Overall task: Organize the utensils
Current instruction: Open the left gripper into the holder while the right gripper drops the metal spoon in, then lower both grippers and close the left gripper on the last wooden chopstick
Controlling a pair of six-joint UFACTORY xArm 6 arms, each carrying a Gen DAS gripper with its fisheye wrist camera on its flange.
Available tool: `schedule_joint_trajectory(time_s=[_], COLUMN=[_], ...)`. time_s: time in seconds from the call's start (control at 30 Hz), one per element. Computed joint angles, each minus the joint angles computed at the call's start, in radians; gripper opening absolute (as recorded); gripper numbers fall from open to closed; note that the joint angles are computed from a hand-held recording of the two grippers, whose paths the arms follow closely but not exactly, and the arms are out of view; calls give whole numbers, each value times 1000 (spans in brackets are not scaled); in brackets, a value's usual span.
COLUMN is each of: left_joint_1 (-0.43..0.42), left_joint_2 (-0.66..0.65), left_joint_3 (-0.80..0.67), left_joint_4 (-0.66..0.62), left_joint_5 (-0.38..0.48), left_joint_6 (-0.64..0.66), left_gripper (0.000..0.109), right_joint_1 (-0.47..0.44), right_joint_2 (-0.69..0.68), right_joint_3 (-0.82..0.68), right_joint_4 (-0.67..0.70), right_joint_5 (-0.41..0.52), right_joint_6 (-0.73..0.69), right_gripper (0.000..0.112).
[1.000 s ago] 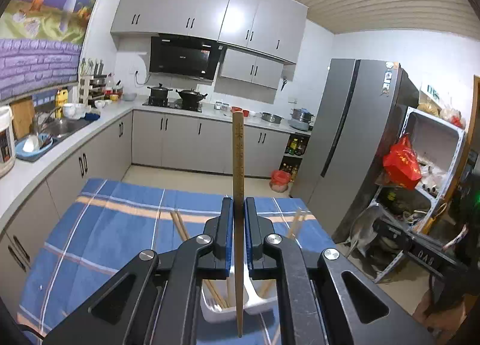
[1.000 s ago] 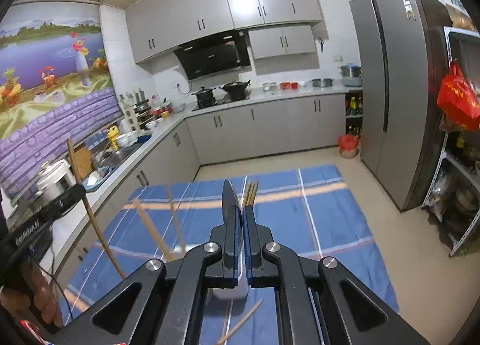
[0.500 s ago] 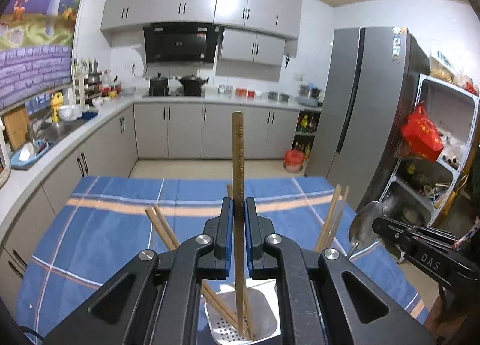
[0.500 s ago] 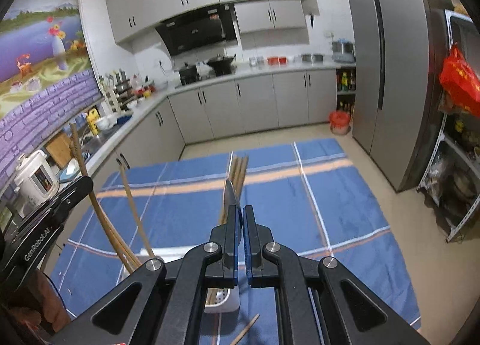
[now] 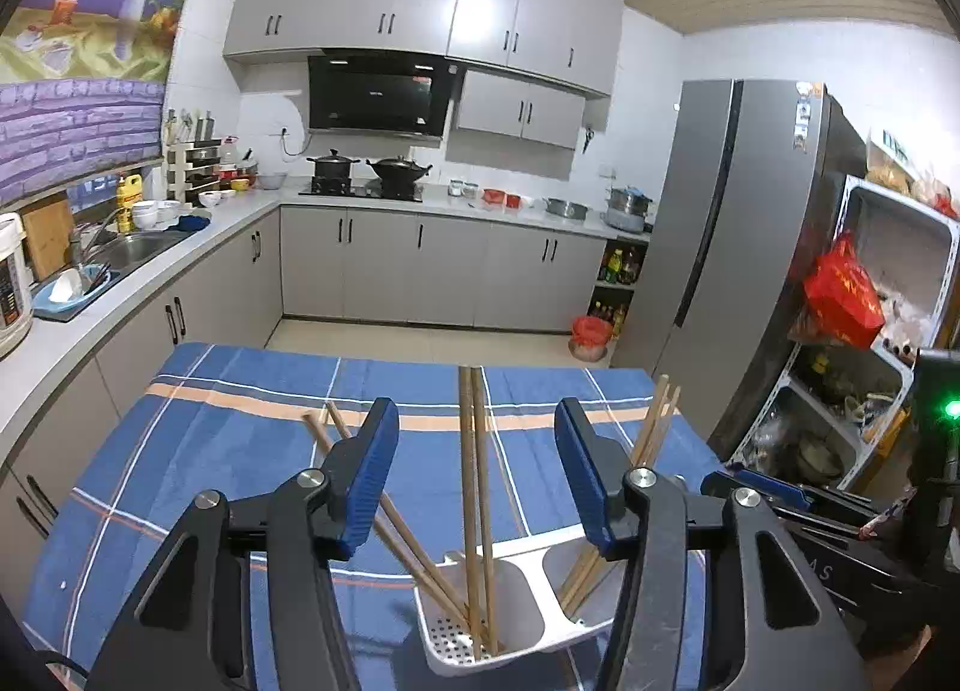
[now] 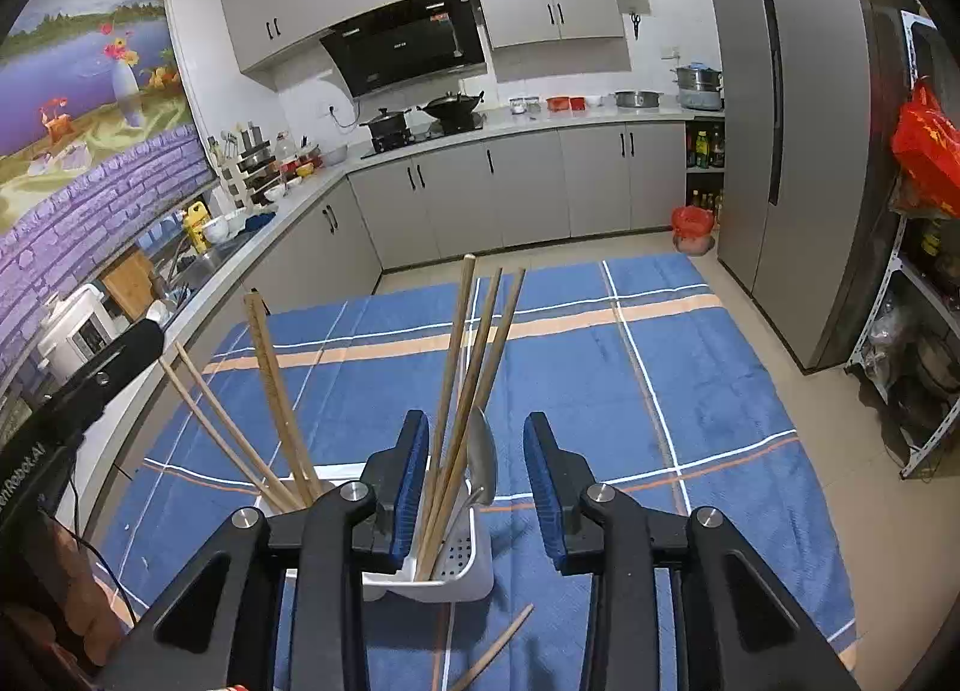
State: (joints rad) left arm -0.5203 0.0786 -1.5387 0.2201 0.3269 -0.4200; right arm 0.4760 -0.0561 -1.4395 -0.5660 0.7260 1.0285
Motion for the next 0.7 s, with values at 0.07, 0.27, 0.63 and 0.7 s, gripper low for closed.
schedule_joint_trajectory(time_s=[0.07,0.27,0.63,0.7], left_joint_1=[4,8,-40,-50], left_joint_2=[-43,-192,-495,-530], left_joint_3=[37,176,563,619], left_joint_4=[10,104,28,-29], left_joint_5=[-4,9,212,241], left_joint_6=[-15,-116,-112,-91], left_gripper=[56,69,71,71], right_joint_1=[12,56,140,160], right_joint_2=[-33,-157,-380,-375], right_joint_3=[29,167,575,620], right_joint_4=[-19,-3,300,356], right_joint_5=[6,51,-44,-105], right_joint_6=[25,55,-1,-32], right_gripper=[45,52,53,53])
